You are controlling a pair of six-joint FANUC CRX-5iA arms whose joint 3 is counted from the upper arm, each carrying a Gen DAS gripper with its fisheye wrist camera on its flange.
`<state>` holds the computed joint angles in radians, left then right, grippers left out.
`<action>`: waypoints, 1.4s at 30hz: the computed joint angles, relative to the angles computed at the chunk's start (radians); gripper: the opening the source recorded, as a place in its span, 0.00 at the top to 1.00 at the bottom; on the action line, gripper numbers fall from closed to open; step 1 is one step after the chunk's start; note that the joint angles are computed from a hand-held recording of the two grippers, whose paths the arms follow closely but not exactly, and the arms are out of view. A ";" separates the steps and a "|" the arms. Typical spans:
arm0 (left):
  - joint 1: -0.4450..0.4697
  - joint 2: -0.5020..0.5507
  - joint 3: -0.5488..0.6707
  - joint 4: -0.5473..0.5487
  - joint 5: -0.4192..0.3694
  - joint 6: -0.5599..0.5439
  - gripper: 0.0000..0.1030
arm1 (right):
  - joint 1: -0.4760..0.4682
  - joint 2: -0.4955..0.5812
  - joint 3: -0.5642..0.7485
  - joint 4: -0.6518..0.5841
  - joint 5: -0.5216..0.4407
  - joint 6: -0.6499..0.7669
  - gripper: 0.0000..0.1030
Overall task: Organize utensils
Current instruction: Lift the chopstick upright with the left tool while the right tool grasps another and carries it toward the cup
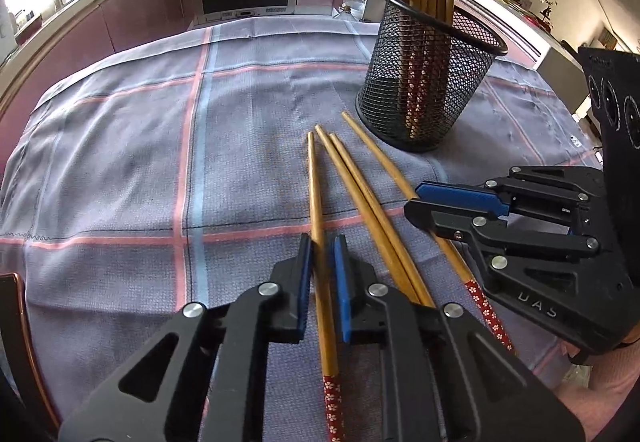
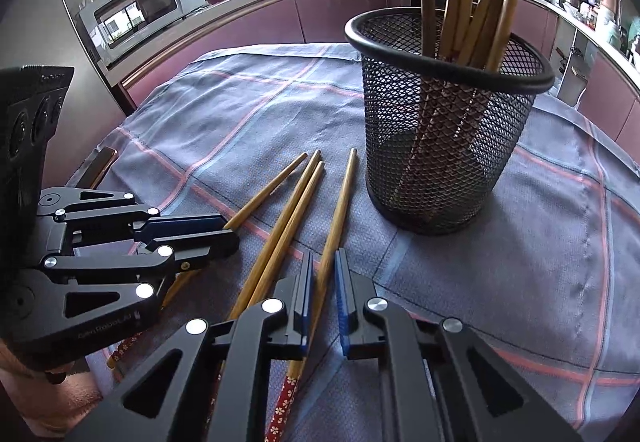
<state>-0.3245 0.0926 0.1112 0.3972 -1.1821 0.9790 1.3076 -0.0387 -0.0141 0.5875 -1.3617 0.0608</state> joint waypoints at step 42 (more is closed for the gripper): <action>0.080 -0.083 -0.074 0.338 0.003 -0.102 0.93 | 0.095 -0.149 -0.133 0.321 0.084 -0.233 0.95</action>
<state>-0.2442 0.0098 0.0372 0.7350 -1.1788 0.8768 1.4030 -0.1877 -0.1474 0.9088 -1.2776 -0.1725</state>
